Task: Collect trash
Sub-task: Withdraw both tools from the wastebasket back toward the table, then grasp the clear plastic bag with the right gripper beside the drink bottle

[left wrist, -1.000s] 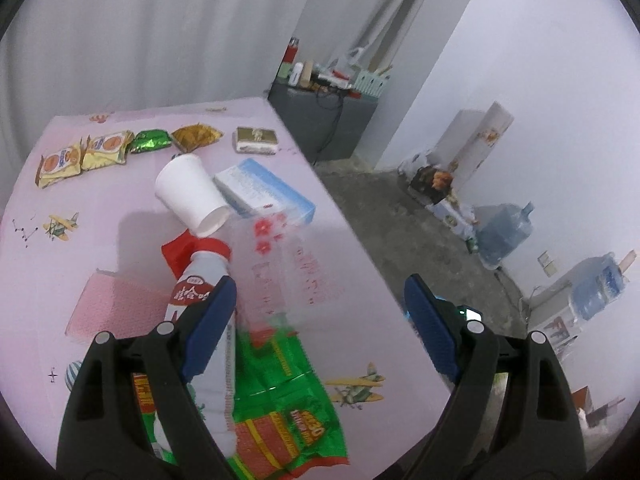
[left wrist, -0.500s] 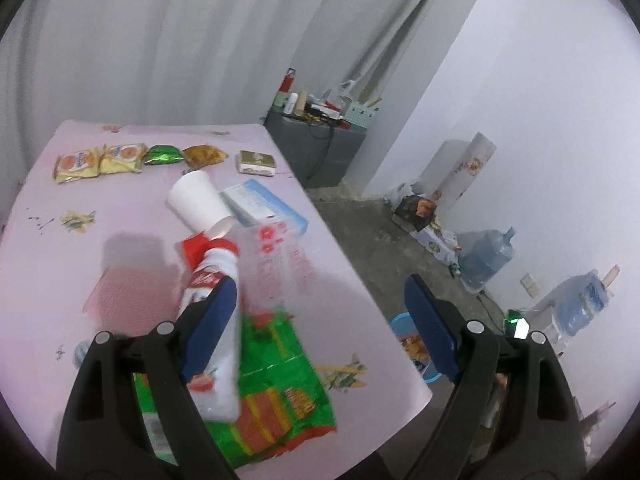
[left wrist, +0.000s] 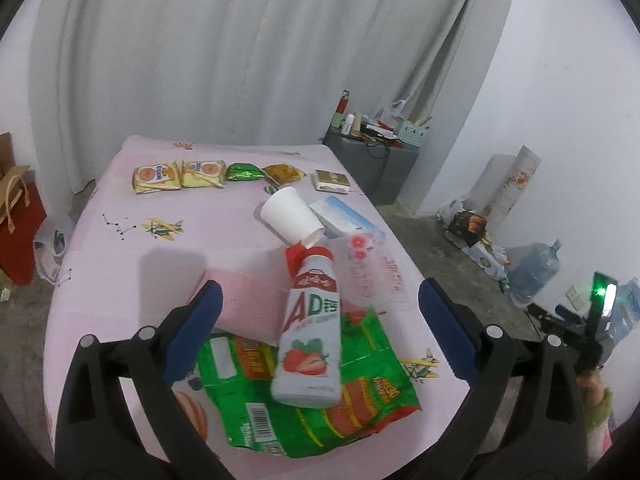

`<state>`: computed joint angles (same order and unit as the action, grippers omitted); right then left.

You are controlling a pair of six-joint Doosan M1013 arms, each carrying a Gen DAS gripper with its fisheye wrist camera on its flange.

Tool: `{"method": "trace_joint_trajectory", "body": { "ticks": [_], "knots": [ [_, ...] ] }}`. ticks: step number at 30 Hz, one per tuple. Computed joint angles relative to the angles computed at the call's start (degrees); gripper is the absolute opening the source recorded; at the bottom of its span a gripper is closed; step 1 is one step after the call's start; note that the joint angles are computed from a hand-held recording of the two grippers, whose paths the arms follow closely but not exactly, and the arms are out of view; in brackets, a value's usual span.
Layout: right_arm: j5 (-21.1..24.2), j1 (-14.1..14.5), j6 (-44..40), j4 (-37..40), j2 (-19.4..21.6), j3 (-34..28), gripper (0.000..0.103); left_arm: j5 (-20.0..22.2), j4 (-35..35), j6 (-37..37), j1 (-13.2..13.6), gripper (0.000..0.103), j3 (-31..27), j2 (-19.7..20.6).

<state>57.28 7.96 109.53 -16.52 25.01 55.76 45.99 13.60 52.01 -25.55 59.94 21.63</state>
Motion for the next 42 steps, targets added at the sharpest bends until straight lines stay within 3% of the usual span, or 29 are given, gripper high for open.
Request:
{"method": "trace_joint_trajectory", "body": {
  "ticks": [3,6,10,16,22,27,31,34,37,42],
  "knots": [
    [-6.3,-0.4,-5.3,10.7,-1.5,1.2,0.096,-0.5,-1.2,1.1,0.4,0.094,0.1,0.0],
    [-9.1,-0.9,-9.7,21.7,-1.5,1.5,0.096,-0.6,-4.2,1.6,0.9,0.094,0.3,0.0],
    [-5.8,-1.5,-15.8,35.1,1.0,-2.0,0.096,-2.5,-9.5,5.0,1.9,0.094,1.2,-0.1],
    [4.2,-2.1,-18.8,52.6,7.1,-9.2,0.096,-4.7,-12.9,7.8,2.6,0.094,2.0,0.1],
    [11.5,-1.0,-15.7,55.8,13.9,-18.7,0.077,-5.7,-12.9,8.9,2.6,0.094,2.8,0.1],
    [19.1,0.1,-12.1,54.0,20.2,-29.2,0.057,-5.2,-12.6,9.7,2.5,0.094,3.1,0.1],
    [23.4,0.7,-11.9,53.1,22.7,-34.3,0.041,-5.5,-12.2,10.2,2.4,0.094,3.9,-0.2],
    [24.2,1.3,-13.0,51.8,22.7,-34.7,0.030,-5.6,-11.5,10.6,2.3,0.094,4.3,-0.3],
    [25.2,1.4,-13.6,51.5,23.0,-35.5,0.010,-5.4,-11.5,10.9,2.3,0.094,4.2,-0.2],
    [23.0,1.4,-15.8,52.4,21.4,-32.4,0.004,-5.4,-12.2,10.6,2.5,0.094,4.4,-0.2]
  ]
}}
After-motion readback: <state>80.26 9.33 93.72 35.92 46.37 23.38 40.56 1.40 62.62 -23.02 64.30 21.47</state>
